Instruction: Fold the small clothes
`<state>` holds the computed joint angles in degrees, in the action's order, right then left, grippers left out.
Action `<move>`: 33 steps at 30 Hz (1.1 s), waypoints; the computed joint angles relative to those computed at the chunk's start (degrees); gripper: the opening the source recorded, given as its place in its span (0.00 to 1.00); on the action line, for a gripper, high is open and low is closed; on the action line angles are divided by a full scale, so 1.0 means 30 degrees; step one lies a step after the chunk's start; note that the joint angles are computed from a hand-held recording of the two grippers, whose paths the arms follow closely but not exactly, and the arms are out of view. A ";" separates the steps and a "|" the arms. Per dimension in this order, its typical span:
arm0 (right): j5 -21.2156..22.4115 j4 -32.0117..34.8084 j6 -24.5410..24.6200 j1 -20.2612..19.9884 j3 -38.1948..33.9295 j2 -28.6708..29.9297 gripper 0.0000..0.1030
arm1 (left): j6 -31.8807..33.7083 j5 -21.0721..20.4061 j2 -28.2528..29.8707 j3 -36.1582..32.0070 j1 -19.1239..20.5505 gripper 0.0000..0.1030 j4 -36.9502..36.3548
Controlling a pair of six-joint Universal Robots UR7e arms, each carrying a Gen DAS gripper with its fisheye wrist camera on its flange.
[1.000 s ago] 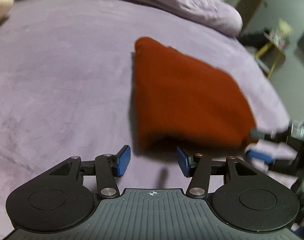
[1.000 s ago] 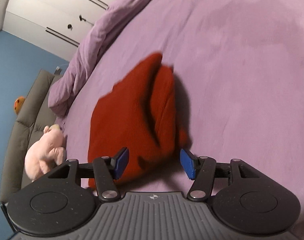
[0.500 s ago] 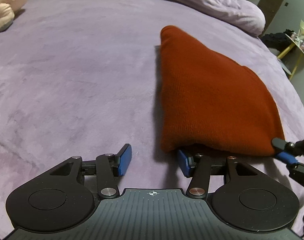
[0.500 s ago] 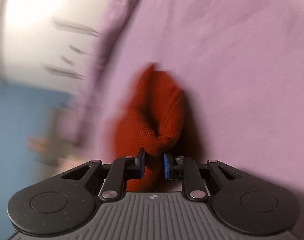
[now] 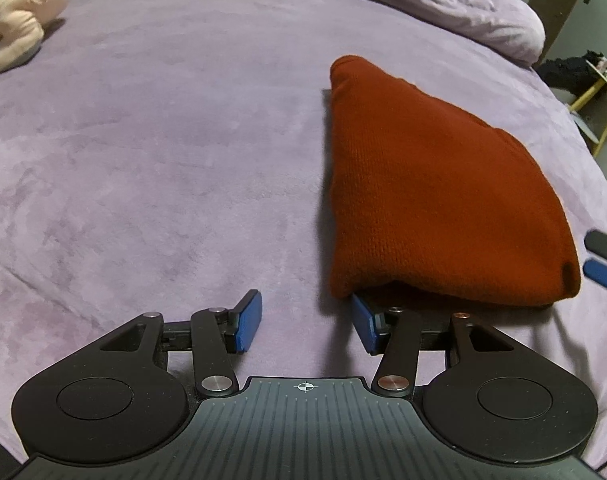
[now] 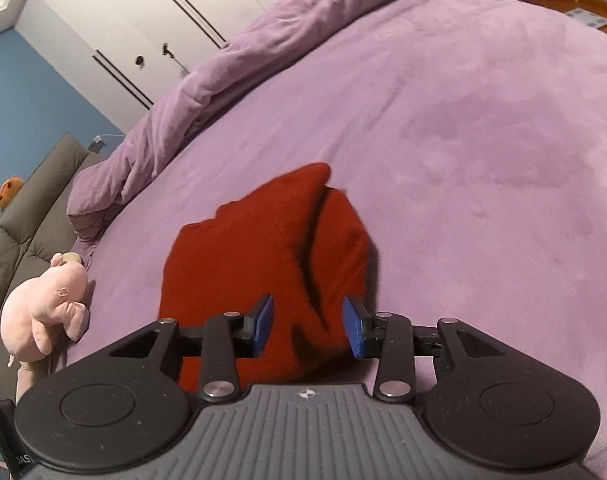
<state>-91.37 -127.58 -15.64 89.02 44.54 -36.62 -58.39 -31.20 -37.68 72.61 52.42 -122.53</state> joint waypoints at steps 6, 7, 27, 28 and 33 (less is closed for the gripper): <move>-0.0052 0.0235 -0.1689 0.0399 -0.0522 0.0719 0.37 | -0.0350 -0.0169 -0.0121 0.0023 0.0038 0.53 0.0240; -0.0126 0.0596 -0.2003 0.0442 -0.0843 0.0963 0.37 | -0.0364 -0.0140 -0.0109 -0.0031 0.0025 0.53 0.0364; -0.3219 -0.2065 -0.5164 0.0728 0.0250 0.1080 0.19 | 0.0909 0.1570 0.0807 -0.2222 0.0063 0.62 0.0899; -0.3603 -0.2304 -0.5385 0.0853 0.0313 0.1074 0.21 | 0.1161 0.1673 0.0996 -0.2559 0.0089 0.63 0.1072; -0.4005 -0.3774 -0.5515 0.1330 0.0362 0.1077 0.24 | 0.2323 0.1837 0.2154 -0.4564 0.0256 0.64 0.1738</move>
<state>-103.39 -138.90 -32.19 93.01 45.63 -33.39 -51.43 -25.69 -31.22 58.92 53.19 -117.32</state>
